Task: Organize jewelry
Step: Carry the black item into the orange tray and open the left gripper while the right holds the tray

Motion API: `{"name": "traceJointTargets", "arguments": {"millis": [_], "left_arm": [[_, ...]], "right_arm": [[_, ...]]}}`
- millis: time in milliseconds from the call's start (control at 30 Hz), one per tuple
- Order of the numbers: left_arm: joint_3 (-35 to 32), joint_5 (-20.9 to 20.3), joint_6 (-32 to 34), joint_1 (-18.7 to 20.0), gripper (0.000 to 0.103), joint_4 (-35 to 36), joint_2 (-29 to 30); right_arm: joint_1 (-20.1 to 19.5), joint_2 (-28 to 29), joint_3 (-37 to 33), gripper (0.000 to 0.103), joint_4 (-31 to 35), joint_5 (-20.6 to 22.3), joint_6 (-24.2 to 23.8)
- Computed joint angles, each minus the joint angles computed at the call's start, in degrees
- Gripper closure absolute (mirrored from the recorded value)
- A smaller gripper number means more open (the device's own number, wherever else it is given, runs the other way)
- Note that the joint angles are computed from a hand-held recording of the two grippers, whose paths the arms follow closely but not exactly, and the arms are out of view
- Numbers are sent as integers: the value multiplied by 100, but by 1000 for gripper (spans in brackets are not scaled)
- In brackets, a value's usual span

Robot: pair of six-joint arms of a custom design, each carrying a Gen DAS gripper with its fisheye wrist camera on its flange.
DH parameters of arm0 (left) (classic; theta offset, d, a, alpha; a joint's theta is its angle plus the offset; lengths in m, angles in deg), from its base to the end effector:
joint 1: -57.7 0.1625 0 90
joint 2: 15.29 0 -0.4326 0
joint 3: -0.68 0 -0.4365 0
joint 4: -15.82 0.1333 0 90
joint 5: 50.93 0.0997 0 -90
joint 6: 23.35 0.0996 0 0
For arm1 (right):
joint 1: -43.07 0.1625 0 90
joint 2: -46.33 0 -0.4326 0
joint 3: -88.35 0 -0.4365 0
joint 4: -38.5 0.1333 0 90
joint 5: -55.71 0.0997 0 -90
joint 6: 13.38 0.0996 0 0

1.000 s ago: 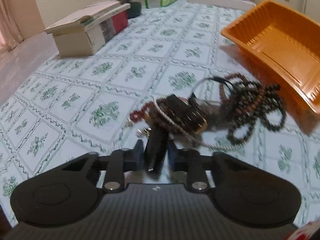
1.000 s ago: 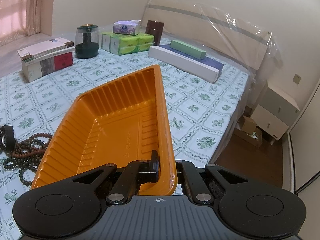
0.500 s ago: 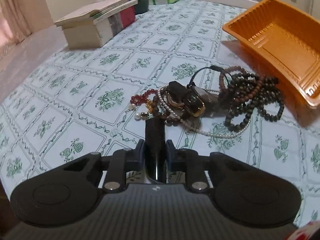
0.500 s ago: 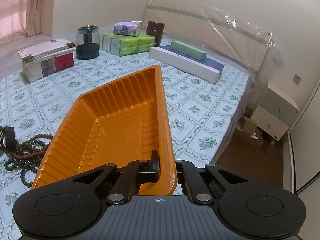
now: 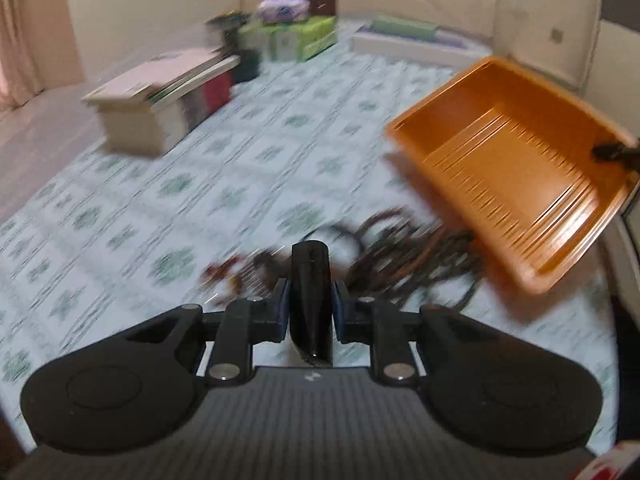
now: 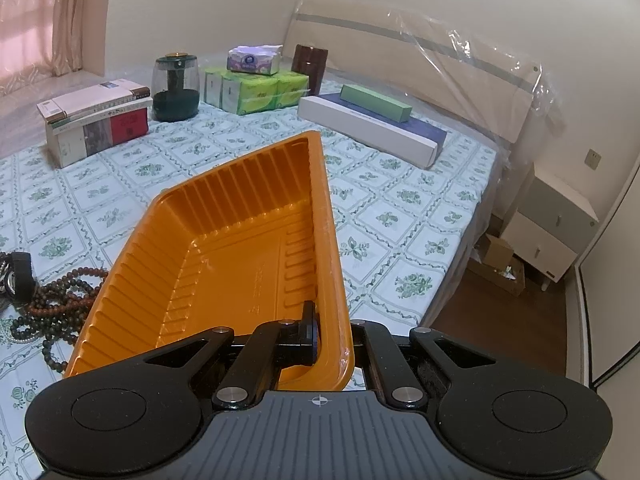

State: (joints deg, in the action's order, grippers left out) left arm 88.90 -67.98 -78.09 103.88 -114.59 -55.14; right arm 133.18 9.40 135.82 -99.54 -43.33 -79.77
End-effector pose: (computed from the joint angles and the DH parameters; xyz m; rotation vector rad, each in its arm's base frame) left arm -0.3314 -0.6754 0.0707 -0.0880 2.0029 -1.0310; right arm 0.1194 -0.9137 0.3252 1.3602 -2.2013 0.6234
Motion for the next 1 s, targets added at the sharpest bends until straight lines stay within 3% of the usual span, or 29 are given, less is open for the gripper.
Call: {"name": "traceJointTargets", "arguments": {"millis": [167, 300, 467, 700, 767, 1000], "left_arm": [[-1149, -338, 2309, 172, 84, -2447, 988], [-2192, -752, 3032, 310, 84, -2922, 1682], [-2930, -1085, 3116, 411, 84, -2750, 2144], [-3175, -1316, 3033, 506, 84, -2624, 2322], [-3144, -1388, 3089, 517, 76, -2850, 2333], [-2448, -878, 3001, 354, 73, -3270, 1998]], "right_arm": [[33, -19, 39, 99, -79, -28, 2], [35, -56, 113, 99, -134, -38, -14], [24, -96, 145, 99, -80, -48, 25], [11, -70, 87, 99, -16, -58, 85], [11, -70, 88, 99, -15, -55, 100], [1, -77, 103, 99, -20, -58, 100]]}}
